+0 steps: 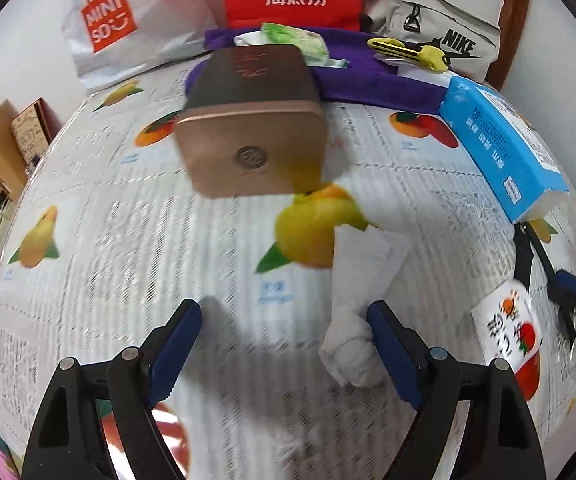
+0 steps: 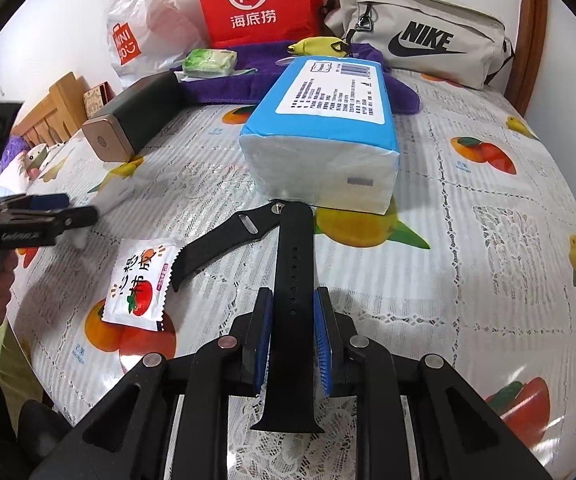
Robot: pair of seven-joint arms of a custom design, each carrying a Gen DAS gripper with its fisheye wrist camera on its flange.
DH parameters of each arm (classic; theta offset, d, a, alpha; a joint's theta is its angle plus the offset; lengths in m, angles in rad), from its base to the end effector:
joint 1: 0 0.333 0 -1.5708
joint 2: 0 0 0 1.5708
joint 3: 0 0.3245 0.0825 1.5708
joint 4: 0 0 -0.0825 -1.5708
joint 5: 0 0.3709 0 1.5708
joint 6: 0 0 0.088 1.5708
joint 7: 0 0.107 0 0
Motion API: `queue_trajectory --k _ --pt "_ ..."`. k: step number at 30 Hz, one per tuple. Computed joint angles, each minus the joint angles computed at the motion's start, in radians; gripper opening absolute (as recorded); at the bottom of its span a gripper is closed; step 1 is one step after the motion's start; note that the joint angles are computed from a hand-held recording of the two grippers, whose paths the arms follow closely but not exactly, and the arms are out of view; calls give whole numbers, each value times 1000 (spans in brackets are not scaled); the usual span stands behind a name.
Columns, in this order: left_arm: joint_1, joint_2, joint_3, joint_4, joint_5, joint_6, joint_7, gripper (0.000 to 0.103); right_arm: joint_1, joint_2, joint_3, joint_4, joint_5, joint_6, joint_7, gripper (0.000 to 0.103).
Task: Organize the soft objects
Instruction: 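Grasp the crumpled white tissue with the left tool while the right tool holds the strap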
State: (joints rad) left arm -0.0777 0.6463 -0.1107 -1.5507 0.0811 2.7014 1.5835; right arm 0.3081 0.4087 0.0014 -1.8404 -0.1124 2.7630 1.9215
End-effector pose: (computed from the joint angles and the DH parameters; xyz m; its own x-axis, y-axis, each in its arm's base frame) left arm 0.7283 -0.1243 0.3429 -0.2227 -0.9749 -0.0055 -0.8507 0.1971 -0.4872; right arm 0.6408 0.2098 0.3794 0.0742 -0.9935 -0.0858 -0.8730 -0.0231 -0.4872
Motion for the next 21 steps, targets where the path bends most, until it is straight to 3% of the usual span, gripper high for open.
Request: queue_trajectory --k 6,10,13,15,16,18,19,21 --pt "58 -41 -52 -84 -56 53 74 84 -7 17 3 12 20 23 6 26" --pt "19 -56 -13 -123 -19 96 73 84 31 35 -33 32 -26 25 42 32" --pt "29 -63 -32 -153 -25 145 105 83 44 41 -48 30 -60 48 67 32" --pt "44 -64 -53 -169 -34 184 133 72 56 41 -64 29 -82 49 91 28" --pt "38 -66 -46 -172 -35 194 128 58 64 40 -74 30 -98 44 105 21" --pt "42 -70 -50 -173 -48 198 128 38 56 37 -64 32 -103 34 102 21" --pt "49 -70 -57 -169 -54 191 136 23 59 35 -66 33 -111 30 107 20" --pt "78 -67 -88 -152 -90 154 156 21 49 30 -52 32 -104 21 103 20"
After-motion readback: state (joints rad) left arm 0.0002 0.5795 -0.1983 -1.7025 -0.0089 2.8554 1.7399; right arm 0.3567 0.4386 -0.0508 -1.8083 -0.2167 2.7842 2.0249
